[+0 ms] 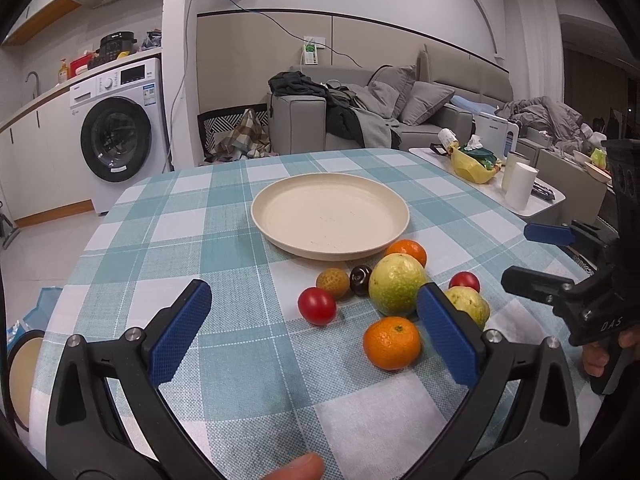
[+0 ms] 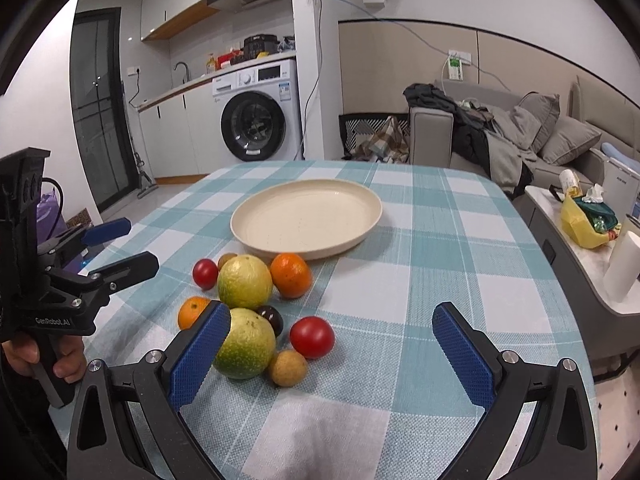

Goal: Organize fruits
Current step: 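Grasp the mandarin orange with the left tool while the right tool grasps the green pomelo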

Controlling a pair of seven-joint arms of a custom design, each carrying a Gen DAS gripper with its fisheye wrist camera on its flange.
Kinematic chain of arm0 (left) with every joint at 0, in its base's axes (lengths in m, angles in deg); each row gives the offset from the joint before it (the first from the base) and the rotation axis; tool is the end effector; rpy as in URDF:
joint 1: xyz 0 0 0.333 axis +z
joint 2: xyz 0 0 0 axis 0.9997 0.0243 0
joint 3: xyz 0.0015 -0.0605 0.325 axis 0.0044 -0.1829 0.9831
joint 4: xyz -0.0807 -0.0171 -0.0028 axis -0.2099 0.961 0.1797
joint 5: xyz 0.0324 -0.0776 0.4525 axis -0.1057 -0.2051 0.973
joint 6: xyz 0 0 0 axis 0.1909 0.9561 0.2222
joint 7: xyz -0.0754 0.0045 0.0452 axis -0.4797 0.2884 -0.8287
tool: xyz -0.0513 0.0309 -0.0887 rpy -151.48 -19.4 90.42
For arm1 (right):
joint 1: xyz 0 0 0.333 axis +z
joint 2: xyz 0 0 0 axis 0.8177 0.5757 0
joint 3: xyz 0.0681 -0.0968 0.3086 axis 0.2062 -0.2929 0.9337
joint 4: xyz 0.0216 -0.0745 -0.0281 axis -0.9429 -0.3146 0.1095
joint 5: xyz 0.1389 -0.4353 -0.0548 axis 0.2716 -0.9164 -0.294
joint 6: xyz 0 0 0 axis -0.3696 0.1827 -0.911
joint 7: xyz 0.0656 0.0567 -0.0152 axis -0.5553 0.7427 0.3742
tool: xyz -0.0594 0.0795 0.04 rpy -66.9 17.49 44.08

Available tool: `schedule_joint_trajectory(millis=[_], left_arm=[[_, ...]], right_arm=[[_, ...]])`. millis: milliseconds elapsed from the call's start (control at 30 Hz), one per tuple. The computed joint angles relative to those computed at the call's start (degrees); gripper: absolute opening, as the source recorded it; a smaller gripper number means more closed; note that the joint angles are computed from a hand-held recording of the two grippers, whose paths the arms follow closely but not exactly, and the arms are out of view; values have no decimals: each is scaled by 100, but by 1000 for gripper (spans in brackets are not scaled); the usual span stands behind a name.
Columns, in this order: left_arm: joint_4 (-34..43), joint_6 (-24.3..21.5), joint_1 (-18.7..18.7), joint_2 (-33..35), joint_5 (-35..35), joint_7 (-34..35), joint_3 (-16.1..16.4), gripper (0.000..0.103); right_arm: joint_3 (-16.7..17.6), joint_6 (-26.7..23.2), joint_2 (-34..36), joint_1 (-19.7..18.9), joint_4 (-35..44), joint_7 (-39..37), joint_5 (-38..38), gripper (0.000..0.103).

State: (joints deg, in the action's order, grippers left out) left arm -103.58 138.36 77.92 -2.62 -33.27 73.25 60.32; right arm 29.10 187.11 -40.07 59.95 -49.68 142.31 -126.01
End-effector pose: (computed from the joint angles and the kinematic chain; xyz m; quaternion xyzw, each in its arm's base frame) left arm 0.6328 -0.2761 0.4943 -0.4023 0.7695 -0.4479 0.2129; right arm 0.5034 0.2017 0.5083 -0.6221 0.6344 -0.3108 0.3374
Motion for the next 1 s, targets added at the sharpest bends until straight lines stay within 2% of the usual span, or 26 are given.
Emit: schedule_joint_trajectory(millis=[267,333,433,633,700,1000], left_arm=[[-10,-559,-83,14,1026,-823,236,102],[-1,-617,-98,38,1252,-931,255,102],[60,-723,-103,117,1487,-1041,238,102],[222,-1228,-84,232,1838,-1144,245,91],[252,-1287,-133,269,2068,-1265,274,89],[538,-1805,-194,503,2752,-1689,328,78]], right_arm=[[-341,37,178,532,50,-1125,950,102],[-376,43,218,615,76,-1369,1151,99],[-525,33,307,846,118,-1883,1630,87],[-640,6,456,1104,205,-2683,2365,73],[-564,53,482,1036,222,-2678,2378,68],[-716,-99,627,1283,346,-3365,3111,64]])
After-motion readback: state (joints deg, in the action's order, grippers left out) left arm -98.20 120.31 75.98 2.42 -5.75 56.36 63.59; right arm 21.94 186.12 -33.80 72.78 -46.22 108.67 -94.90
